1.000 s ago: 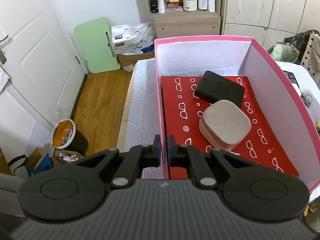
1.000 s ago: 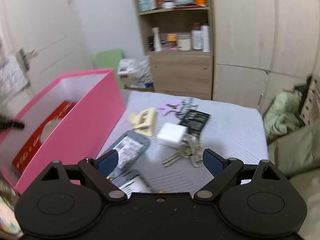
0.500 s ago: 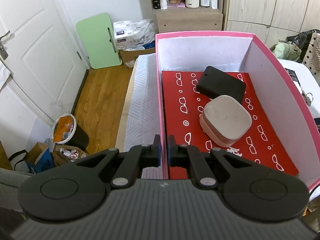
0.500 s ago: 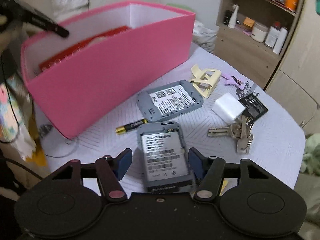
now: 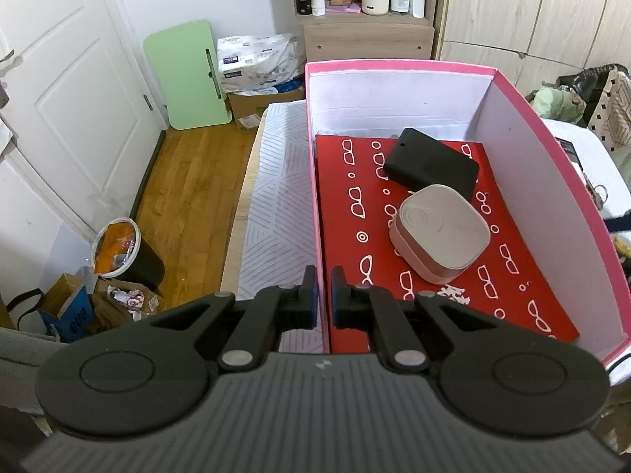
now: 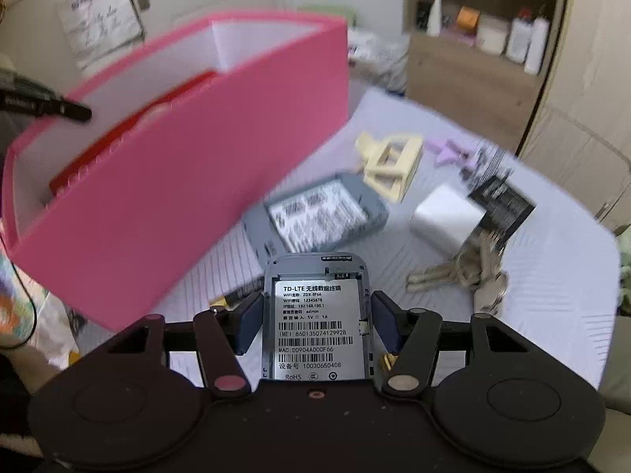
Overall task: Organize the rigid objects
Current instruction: 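Grasp the grey pocket wifi router with the right gripper, then carry the grey router into the pink box and release it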
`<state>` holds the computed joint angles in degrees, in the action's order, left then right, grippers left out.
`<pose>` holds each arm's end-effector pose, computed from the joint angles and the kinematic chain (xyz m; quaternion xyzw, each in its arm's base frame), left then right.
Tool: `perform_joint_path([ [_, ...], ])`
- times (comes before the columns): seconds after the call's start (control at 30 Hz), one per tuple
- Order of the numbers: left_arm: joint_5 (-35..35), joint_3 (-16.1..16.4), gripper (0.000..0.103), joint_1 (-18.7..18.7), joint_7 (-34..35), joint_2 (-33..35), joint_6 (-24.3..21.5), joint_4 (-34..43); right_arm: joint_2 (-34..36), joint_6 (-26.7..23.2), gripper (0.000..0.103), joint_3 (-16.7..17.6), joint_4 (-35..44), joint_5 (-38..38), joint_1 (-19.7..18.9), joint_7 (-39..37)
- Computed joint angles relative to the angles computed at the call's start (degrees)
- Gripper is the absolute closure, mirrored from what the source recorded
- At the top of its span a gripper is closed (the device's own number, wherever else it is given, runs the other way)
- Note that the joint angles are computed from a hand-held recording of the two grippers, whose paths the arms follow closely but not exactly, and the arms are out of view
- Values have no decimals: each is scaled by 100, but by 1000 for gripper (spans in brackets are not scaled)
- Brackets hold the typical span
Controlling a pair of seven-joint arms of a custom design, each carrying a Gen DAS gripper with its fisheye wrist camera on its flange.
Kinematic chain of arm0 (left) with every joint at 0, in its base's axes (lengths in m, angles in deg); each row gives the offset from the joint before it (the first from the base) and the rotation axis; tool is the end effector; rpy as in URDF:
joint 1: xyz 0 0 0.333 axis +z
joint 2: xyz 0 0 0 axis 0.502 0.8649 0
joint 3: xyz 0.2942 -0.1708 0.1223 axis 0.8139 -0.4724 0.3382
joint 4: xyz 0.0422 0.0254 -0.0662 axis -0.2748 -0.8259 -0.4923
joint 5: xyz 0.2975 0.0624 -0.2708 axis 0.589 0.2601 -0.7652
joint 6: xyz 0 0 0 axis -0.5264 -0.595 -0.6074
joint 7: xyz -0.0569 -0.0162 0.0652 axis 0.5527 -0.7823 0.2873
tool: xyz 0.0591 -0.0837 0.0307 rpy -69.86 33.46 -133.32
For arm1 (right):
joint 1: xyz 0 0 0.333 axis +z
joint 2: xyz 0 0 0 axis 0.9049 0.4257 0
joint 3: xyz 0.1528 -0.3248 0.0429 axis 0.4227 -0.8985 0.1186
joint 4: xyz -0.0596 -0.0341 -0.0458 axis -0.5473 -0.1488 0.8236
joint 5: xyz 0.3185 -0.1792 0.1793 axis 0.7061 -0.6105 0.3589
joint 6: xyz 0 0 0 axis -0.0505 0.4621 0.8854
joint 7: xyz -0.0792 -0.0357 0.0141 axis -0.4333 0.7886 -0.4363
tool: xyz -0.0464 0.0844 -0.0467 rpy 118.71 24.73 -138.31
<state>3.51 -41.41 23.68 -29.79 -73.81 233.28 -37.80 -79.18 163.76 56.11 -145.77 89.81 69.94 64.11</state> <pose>0.5523 -0.1725 0.5303 -0.6749 0.6749 -0.1857 0.2337 0.6062 0.0487 0.4740 -0.8512 0.4156 -0.0977 0.3052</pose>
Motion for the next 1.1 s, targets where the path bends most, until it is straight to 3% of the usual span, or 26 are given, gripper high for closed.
perform_joint_path([
  [0.3, -84, 7, 99, -11, 68, 7, -30, -32, -629, 501, 39, -4, -218, 1443, 207, -1082],
  [0.5, -303, 29, 100, -1, 155, -39, 27, -102, -733, 83, 39, -42, 175, 2220, 435, -1494],
  [0.67, -264, 29, 100, 8, 172, -64, 100, -160, -466, -470, 38, 95, 638, 1656, 585, -1121],
  [0.9, -816, 104, 98, 28, 474, -128, 351, -303, 616, -2127, 39, 307, 1906, -100, 683, 1134],
  [1.1, -1072, 125, 97, 44, 605, -139, 478, -360, 1263, -2823, 39, 491, 2525, -406, 649, 1634],
])
